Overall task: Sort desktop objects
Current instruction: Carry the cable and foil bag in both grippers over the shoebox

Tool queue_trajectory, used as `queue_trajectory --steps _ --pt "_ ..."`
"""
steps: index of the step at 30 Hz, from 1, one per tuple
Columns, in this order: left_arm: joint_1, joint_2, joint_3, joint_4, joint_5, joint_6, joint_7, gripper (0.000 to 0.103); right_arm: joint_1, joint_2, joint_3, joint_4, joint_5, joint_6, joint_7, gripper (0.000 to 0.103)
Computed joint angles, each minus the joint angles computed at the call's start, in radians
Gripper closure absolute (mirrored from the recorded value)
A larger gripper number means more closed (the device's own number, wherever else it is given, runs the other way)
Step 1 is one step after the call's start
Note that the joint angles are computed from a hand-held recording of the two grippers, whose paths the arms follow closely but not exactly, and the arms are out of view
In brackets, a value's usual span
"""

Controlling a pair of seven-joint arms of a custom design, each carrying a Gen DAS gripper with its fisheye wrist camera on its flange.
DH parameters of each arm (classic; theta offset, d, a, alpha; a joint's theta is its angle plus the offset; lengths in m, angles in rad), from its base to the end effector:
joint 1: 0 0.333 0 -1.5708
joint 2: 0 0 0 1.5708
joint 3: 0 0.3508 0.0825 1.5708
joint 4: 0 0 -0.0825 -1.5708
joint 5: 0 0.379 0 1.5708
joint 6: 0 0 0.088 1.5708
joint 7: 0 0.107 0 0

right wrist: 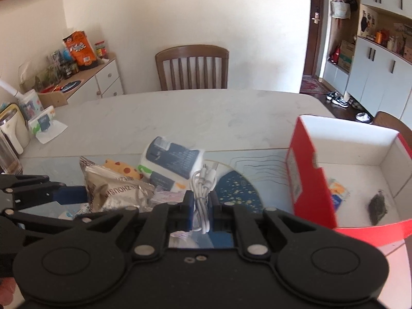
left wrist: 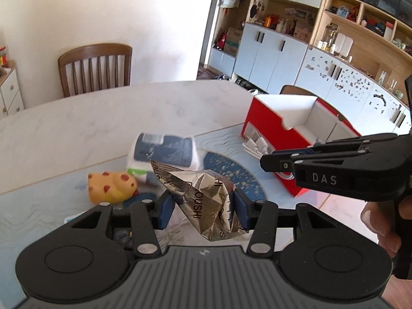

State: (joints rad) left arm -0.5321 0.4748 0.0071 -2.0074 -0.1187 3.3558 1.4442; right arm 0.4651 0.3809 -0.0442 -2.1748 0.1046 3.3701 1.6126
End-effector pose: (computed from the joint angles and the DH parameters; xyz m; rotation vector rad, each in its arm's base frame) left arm 0.5851 -0.3247 0.3566 -1.5504 2.0441 -1.0864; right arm 0.5725 0.2461 0.3484 -1.9091 1.4416 -0.5376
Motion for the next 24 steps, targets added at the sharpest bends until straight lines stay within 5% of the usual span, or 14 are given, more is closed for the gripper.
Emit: queue_trajectory --steps 8,15,24 --pt "-0.041 -0.001 0.014 0.052 0.001 -0.012 0.005 0.055 -0.018 -0.041 -0.024 -0.042 0.024 0.038 -0.023 0.093" --pt "-0.096 0.03 0.045 0.132 0.025 -0.046 -0.008 0.055 -0.169 -0.061 0.076 -0.063 -0.036 0.058 0.003 0.093" --pt "-0.128 0.115 0.052 0.294 0.094 -0.111 -0.063 0.055 -0.301 -0.069 0.128 -0.074 -0.139 0.08 0.053 0.093"
